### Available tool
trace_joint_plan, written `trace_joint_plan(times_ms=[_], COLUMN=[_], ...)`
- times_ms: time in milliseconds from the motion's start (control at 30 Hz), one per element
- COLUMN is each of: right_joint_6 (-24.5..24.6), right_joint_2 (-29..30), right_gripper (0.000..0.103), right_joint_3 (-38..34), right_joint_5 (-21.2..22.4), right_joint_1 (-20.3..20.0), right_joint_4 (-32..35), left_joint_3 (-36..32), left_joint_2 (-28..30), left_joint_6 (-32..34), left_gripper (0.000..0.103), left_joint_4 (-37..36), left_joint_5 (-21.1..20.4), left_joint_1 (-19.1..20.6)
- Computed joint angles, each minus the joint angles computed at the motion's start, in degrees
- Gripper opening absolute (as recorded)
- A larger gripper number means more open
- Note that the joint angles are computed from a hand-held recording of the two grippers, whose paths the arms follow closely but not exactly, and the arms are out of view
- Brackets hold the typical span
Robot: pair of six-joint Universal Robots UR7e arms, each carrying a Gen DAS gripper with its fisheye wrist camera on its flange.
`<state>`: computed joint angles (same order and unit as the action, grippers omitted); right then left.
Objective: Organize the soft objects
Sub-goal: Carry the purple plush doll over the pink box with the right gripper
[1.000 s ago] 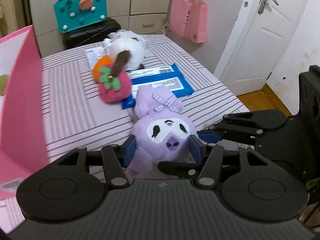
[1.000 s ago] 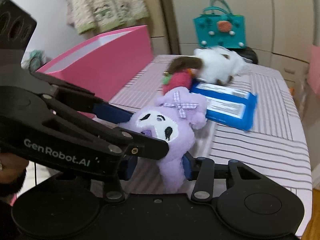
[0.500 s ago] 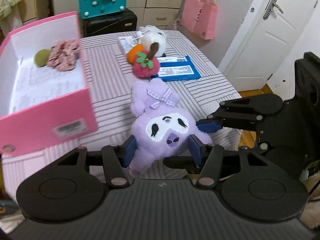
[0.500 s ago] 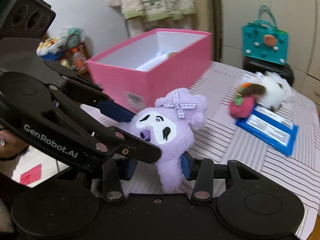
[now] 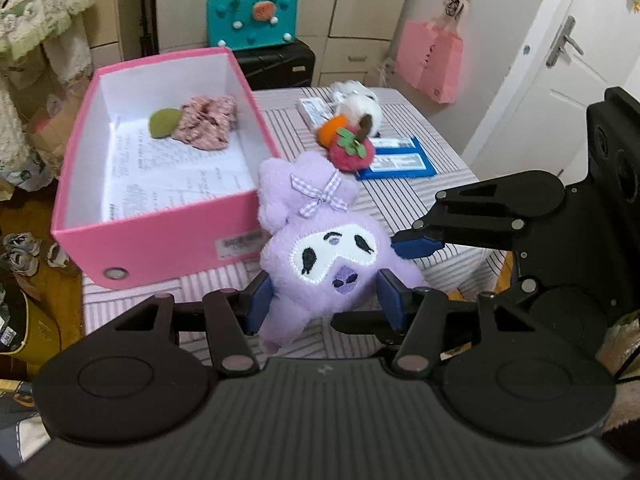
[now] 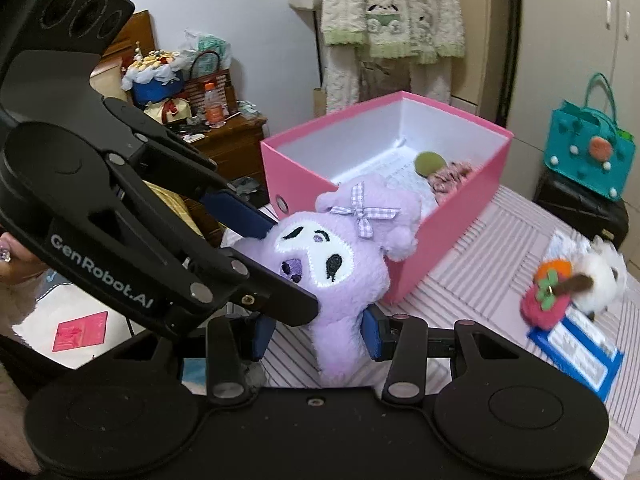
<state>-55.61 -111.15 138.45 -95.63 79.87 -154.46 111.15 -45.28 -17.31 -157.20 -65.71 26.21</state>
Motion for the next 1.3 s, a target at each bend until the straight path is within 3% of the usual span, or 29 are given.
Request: trace_joint_plan(times_ms=[200, 333, 533, 767, 1000, 1133, 1300], right_joint_6=[-1.1, -3.3, -0.8, 10.1, 15.7, 15.0, 13.0], right_joint_2=[5.2, 9.6, 18.2, 30.5, 37.3, 38.0, 39.9], right_gripper=[0.05, 0.05, 0.05, 0.05, 0.05, 0.051, 0.051], right_joint_3=[-2.7, -5.8, -12.9, -27.5, -34.8, -34.6, -34.5], right_joint_5=[-1.5, 1.9, 3.0, -1.8, -6.4, -9.6, -14.5], right_joint_1=[4.3, 4.2, 4.6, 5.1, 5.0, 6.1, 7.8], right_joint_4=[-3.9, -6.3, -7.0, 3.5, 9.2, 8.0, 4.5], left_joint_3=[-1.4, -4.4, -12.2, -24.9, -33.3, -34.7, -35.0], left_joint_2=[-0.9, 0.1, 3.8, 10.0, 14.5, 15.1, 15.8], left_joint_6=[2.5, 4.2, 5.3, -0.3, -3.8, -4.1, -4.3], left_gripper=[0.054, 0.055, 0.054, 0.055, 0.056, 0.056, 0.056], left_joint_4=[-2.1, -3.1, -0.9, 9.8, 17.9, 19.8, 19.4], left_joint_5=[1.6, 2.4, 2.3, -2.2, -5.5, -7.4, -6.1], left_joint_1=[2.2, 4.7, 9.8, 17.2, 20.9, 21.8, 21.7])
